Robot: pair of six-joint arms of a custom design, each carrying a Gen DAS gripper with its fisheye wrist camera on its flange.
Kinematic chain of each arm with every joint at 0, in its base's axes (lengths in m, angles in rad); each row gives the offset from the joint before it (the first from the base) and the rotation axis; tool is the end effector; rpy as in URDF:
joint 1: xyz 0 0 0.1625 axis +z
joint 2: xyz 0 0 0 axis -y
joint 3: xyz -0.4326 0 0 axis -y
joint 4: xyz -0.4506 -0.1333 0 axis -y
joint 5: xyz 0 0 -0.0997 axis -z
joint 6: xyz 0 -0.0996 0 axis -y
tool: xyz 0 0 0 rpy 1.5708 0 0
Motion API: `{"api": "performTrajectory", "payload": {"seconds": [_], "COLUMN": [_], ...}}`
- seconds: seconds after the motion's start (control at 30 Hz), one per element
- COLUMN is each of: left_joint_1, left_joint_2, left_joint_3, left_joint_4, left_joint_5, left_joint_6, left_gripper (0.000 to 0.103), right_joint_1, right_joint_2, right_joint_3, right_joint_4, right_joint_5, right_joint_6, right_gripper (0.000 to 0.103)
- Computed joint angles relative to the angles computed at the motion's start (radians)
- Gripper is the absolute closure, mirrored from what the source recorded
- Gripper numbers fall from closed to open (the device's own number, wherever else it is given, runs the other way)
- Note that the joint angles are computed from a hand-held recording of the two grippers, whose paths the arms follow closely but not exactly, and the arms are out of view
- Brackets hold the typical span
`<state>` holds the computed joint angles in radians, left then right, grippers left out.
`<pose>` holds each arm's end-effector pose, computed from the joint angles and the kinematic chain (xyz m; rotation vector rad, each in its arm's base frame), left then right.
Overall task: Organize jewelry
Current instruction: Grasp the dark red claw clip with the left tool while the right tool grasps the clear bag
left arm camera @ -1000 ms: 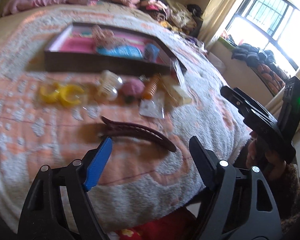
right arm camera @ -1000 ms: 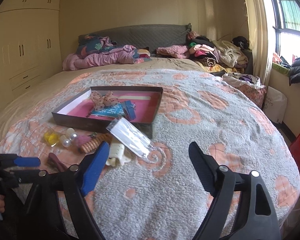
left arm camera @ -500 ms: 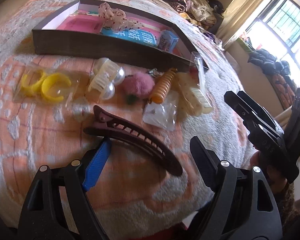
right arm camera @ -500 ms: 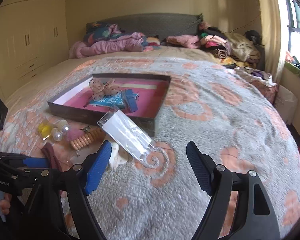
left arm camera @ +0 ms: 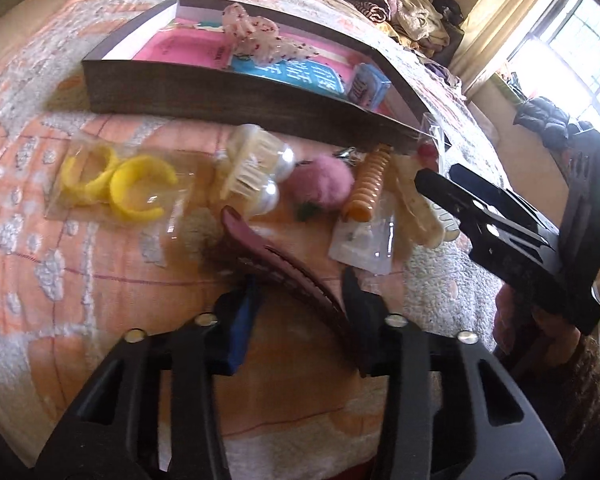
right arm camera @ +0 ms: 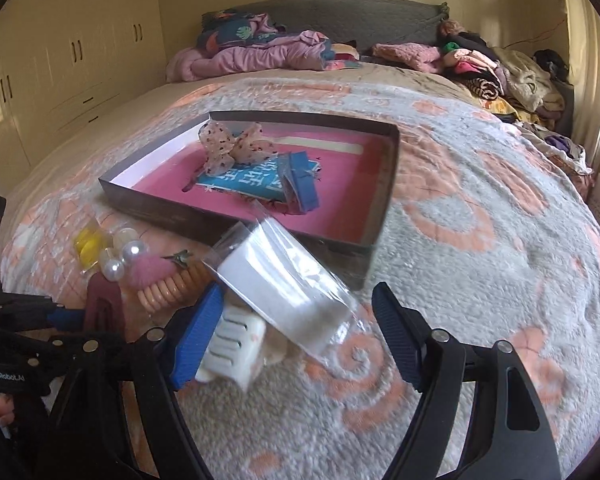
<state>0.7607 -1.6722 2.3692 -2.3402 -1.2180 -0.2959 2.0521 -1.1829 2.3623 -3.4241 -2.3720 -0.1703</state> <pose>-0.1798 -0.4027 0.2176 0.7088 2.7685 -0.3556 0.2662 -0.3762 0.1545 0.4108 -2.2764 0.9420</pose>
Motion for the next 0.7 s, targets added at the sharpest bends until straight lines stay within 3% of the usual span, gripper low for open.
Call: {"api": "performTrajectory", "payload": {"seconds": [0.33,0.7], "left_joint_1": [0.030,0.000], "left_joint_2": [-0.080,-0.169], "left_joint_3": [0.022,0.055], "left_joint_4": [0.017,0.052], "left_joint_5": [-0.068,-0.051], "left_joint_6": [0.038,0.090], "left_gripper": [0.091,0.099], "right_joint_1": [0.022,0.066], "right_joint_2": [0.036,0.014], "right_joint_3": [-0.017,0.022], "right_joint_4": [-0.088,-0.188], "right_joint_5": [-0.043,-0.141], "right_joint_6": [-0.053,-0.007], "right_gripper": [0.071,0.083]}}
